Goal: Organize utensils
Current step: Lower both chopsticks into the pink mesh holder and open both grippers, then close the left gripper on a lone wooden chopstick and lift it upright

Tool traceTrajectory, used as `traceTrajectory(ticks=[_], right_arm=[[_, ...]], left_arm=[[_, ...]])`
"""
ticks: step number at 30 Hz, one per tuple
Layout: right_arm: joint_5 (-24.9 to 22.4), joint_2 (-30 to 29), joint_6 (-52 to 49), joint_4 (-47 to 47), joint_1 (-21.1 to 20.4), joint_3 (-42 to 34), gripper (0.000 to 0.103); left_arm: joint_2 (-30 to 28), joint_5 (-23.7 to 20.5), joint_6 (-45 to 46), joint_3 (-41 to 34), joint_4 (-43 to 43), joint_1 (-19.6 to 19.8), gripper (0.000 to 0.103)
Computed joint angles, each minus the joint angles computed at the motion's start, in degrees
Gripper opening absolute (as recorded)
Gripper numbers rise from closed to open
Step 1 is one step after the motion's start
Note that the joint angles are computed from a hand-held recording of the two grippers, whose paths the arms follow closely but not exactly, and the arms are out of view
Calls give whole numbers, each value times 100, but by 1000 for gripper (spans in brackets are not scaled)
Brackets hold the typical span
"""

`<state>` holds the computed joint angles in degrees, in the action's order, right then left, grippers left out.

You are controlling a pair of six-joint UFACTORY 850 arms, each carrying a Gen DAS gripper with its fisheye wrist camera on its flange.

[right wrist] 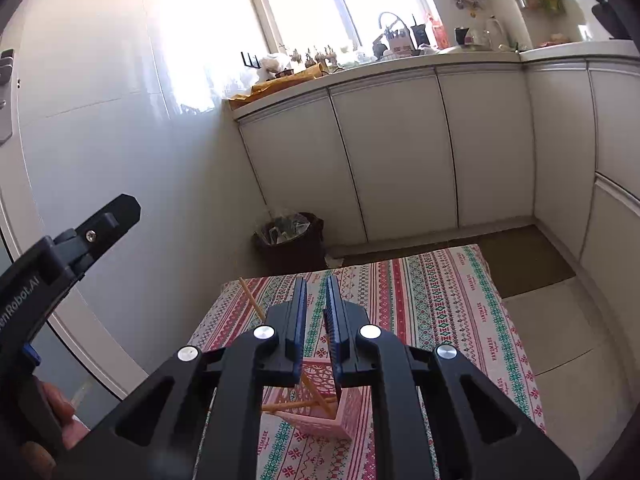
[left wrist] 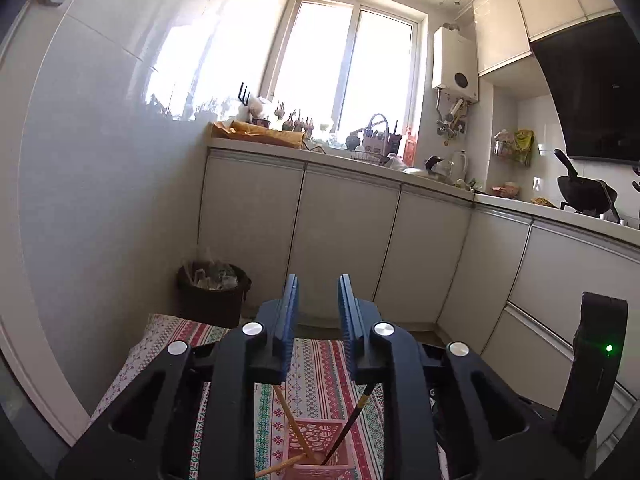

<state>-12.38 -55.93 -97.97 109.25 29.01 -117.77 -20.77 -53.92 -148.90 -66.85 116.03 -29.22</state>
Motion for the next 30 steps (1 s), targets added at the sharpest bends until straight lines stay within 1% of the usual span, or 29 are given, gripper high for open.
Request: traceTrajectory(ticks=[1, 3, 5, 9, 11, 13, 14, 16, 17, 18, 19, 20, 21, 22, 24, 25, 26, 27, 28, 30], right_arm=[[-17, 71, -216, 203, -13, 86, 19], [-46, 272, -835, 750, -25, 358, 19], [-96, 424, -1107, 988, -43, 556, 23], [-209, 691, -1373, 1260, -82, 872, 25], [-270, 833, -1637, 1575, -94, 1056, 32], [-318, 980, -2104, 2059, -89, 1259, 47], [-330, 1064, -2465, 2424, -80, 1380, 51], [-362, 1236, -3243, 3219, -57, 1636, 76], [-437, 1331, -3720, 3737, -48, 1792, 83], [-541, 1426, -4220, 4293, -38, 1955, 91], [-625, 1510, -4618, 4721, -28, 2096, 93], [-629, 1574, -4812, 4910, -22, 2185, 94], [-585, 1638, -4959, 5051, -13, 2271, 96], [-535, 1702, -5104, 5188, -4, 2364, 96], [-479, 1864, -5440, 5455, 15, 2639, 96], [-498, 1938, -5501, 5455, 11, 2774, 96], [-561, 2030, -5631, 5513, 12, 2958, 96], [-623, 2113, -5749, 5559, 9, 3129, 96], [-706, 2179, -5633, 5394, -12, 3276, 96], [-947, 2262, -4986, 4751, -104, 3511, 96]], left_arm=[[62, -52, 3, 43, 22, -34, 25], [187, -115, 32, 117, 14, -109, 25], [357, -211, 16, 253, 21, -196, 26], [663, -508, 130, 514, 7, -391, 32], [794, -700, 277, 611, -83, -499, 37], [925, -817, 350, 713, -153, -560, 45], [973, -854, 401, 738, -216, -570, 47], [1054, -923, 458, 784, -359, -571, 67], [1093, -934, 459, 803, -427, -558, 71], [1130, -936, 482, 821, -503, -539, 80], [1158, -935, 542, 823, -582, -515, 87], [1182, -922, 650, 817, -689, -486, 91], [1199, -885, 752, 796, -822, -442, 97], [1239, -785, 811, 797, -917, -379, 96], [1282, -355, 1132, 712, -1206, -142, 96], [1239, -112, 1448, 590, -1494, 22, 96], [1154, 131, 1854, 428, -1876, 201, 96], [1022, 480, 2373, 214, -2377, 434, 96], [892, 858, 2968, 22, -2977, 680, 96], [432, 1509, 4167, -394, -4176, 1228, 96]])
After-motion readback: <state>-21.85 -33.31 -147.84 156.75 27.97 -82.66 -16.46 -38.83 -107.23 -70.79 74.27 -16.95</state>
